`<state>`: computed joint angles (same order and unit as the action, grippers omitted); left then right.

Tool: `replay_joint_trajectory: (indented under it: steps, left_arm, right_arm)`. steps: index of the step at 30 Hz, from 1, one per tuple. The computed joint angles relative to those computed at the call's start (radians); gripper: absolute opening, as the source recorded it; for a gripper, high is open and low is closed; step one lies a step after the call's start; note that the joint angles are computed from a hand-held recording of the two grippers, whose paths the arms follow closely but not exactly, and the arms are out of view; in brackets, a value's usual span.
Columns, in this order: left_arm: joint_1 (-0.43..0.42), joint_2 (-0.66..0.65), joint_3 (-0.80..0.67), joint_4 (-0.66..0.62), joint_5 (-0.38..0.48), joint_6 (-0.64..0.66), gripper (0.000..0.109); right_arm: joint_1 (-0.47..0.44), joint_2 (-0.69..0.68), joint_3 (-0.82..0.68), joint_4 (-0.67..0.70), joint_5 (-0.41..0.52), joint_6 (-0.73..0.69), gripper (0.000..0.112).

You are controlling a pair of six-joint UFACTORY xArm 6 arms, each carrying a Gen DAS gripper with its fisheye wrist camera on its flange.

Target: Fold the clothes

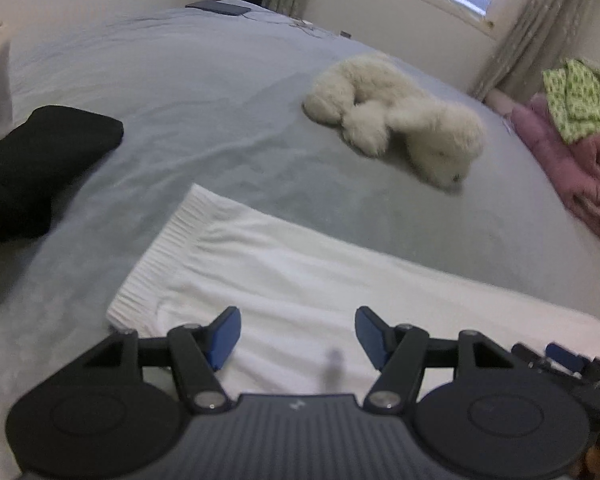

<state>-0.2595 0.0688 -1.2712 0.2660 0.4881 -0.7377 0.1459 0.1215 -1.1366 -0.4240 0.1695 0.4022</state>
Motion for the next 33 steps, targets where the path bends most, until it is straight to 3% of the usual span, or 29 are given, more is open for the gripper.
replay_joint_trajectory:
  steps: [18, 30, 33]
  left_arm:
    - [-0.018, 0.035, -0.024, 0.083, 0.072, -0.013, 0.065]
    - [-0.029, 0.045, -0.035, 0.144, 0.093, -0.012, 0.066]
    - [-0.029, 0.045, -0.036, 0.147, 0.095, -0.012, 0.066]
  right_arm:
    - [-0.046, 0.030, 0.002, 0.028, -0.060, -0.030, 0.070]
    - [-0.117, 0.022, 0.023, 0.095, -0.085, -0.130, 0.072]
    - [-0.150, 0.025, 0.020, 0.191, -0.083, -0.214, 0.072]
